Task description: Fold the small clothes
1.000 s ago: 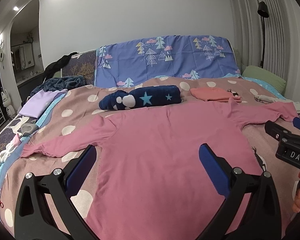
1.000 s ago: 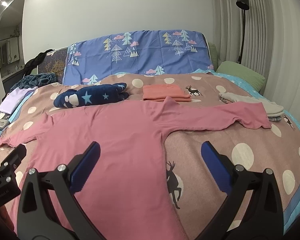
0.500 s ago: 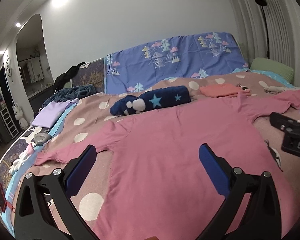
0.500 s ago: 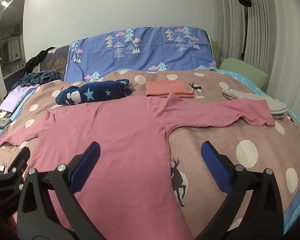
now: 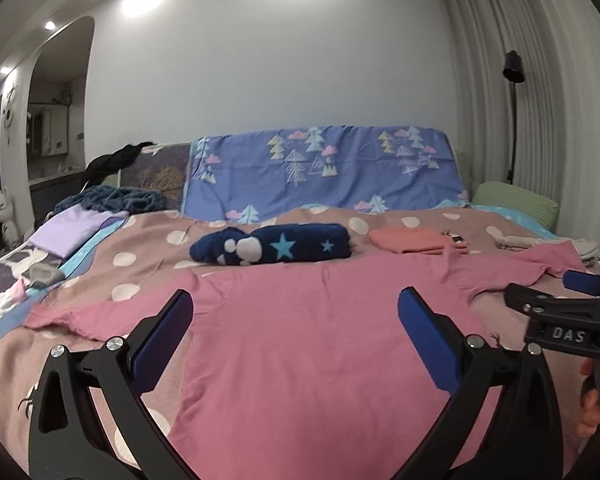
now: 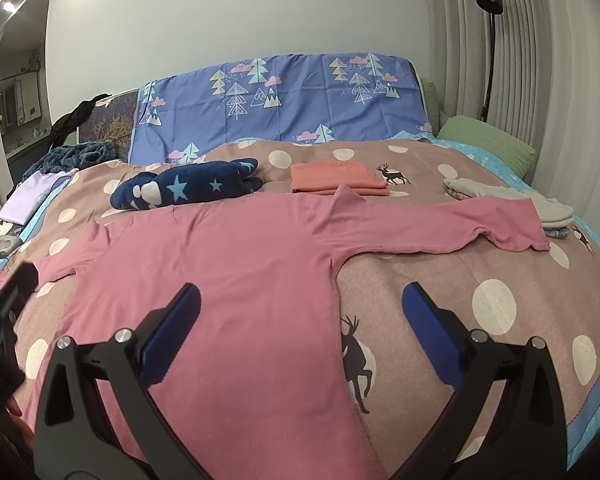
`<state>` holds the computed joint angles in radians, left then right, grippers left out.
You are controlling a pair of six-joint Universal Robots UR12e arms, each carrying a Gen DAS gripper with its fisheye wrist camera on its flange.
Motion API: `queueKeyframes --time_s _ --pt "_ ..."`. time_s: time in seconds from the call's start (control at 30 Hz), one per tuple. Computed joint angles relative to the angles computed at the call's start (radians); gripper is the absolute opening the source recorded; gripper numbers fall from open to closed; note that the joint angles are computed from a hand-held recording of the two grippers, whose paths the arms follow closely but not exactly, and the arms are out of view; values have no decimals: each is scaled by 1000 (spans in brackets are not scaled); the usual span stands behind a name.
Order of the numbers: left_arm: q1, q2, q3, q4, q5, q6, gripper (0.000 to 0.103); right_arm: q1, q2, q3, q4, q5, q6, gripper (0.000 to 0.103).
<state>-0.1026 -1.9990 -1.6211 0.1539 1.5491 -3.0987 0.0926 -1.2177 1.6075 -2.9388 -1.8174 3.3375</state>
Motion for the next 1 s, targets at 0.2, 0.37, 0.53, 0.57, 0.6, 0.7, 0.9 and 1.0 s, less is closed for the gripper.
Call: queueKeyframes --time_s 0.2,0.37,0.53,0.57,0.6,0.7,0.9,1.0 --pt "11 17 10 -129 -24 -30 102 3 2 -4 -4 -11 -11 101" --pt "8 17 15 -154 -32 15 102 3 1 -6 -2 -10 -13 101" --pt "9 20 16 -166 -46 16 102 4 3 -11 -6 -14 -24 101" --pt "10 20 18 -172 -48 16 102 4 3 -10 -8 -12 -26 101" --pt "12 21 17 -176 -55 12 102 4 2 -9 -11 -13 -27 101" --pt "13 23 18 -190 -48 -3 102 3 2 -6 -15 -16 -25 101" --pt "12 21 22 -206 -38 -2 102 2 2 -6 -1 -13 -20 101" --pt "14 20 23 -217 -44 1 102 3 4 -7 4 -10 -22 101"
